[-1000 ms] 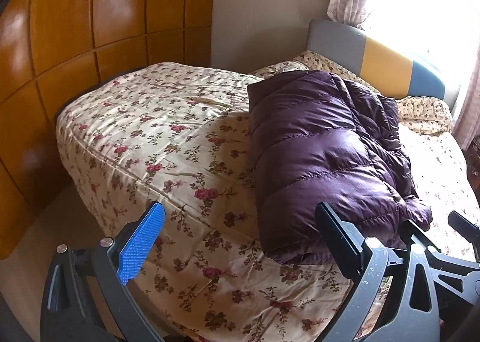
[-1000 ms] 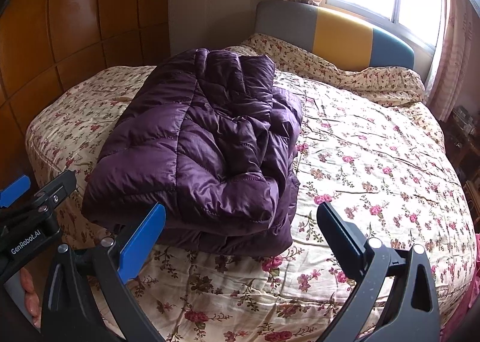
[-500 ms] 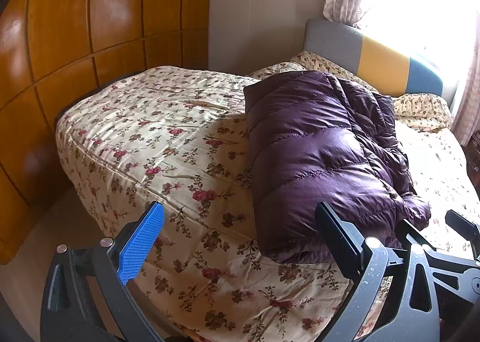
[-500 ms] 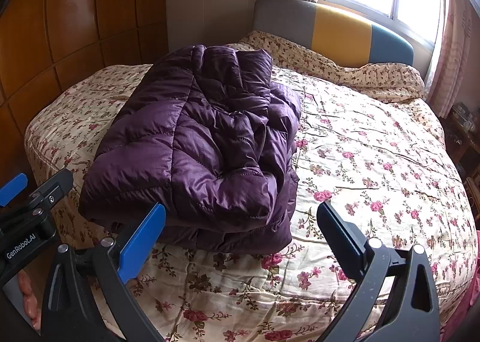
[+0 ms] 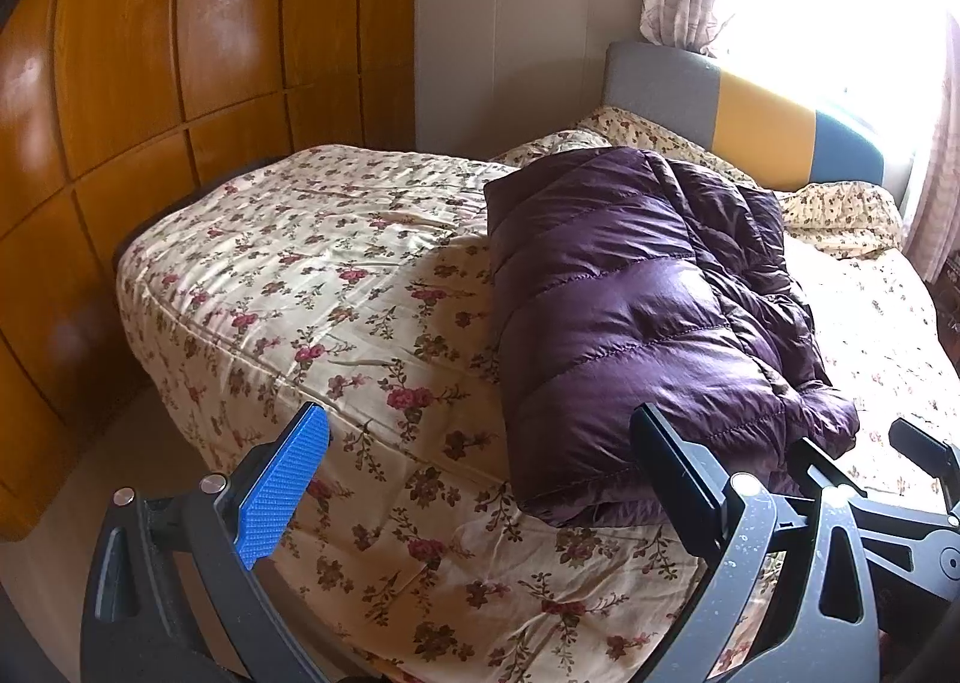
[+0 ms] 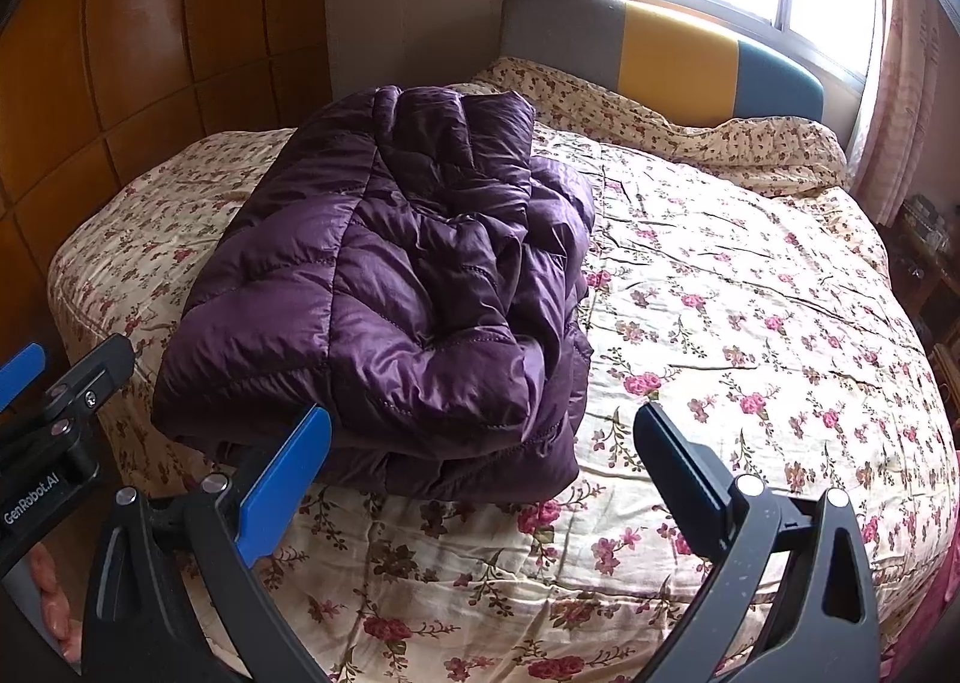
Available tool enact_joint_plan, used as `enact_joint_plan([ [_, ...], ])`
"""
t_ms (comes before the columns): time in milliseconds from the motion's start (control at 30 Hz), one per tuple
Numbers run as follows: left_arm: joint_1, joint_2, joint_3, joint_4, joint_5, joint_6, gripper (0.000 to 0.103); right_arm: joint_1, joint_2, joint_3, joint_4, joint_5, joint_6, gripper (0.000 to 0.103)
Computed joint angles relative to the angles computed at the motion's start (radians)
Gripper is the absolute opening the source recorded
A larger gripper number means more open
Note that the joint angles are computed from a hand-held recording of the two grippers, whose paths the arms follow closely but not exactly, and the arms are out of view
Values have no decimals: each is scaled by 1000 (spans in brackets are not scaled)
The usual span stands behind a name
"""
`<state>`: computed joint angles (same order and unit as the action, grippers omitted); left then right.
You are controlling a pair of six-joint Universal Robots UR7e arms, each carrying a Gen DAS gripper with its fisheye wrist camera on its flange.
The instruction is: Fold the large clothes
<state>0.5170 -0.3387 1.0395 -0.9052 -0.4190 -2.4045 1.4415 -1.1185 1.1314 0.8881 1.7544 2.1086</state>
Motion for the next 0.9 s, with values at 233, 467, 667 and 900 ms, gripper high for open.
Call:
enact_joint_plan([
  [233,-3,12,-20,17,17,18,100,-3,5,-11,-1,8,18,101],
  [467,-3,26,-38,19,28,43,100,-5,6,-18,3,7,20,101],
  [667,0,29,-43,19,23,49,100,-5,7,-19,5,9,22,101],
  [900,7,11,-8,-60,1,94,100,-6,10,-21,9,9,26,101],
])
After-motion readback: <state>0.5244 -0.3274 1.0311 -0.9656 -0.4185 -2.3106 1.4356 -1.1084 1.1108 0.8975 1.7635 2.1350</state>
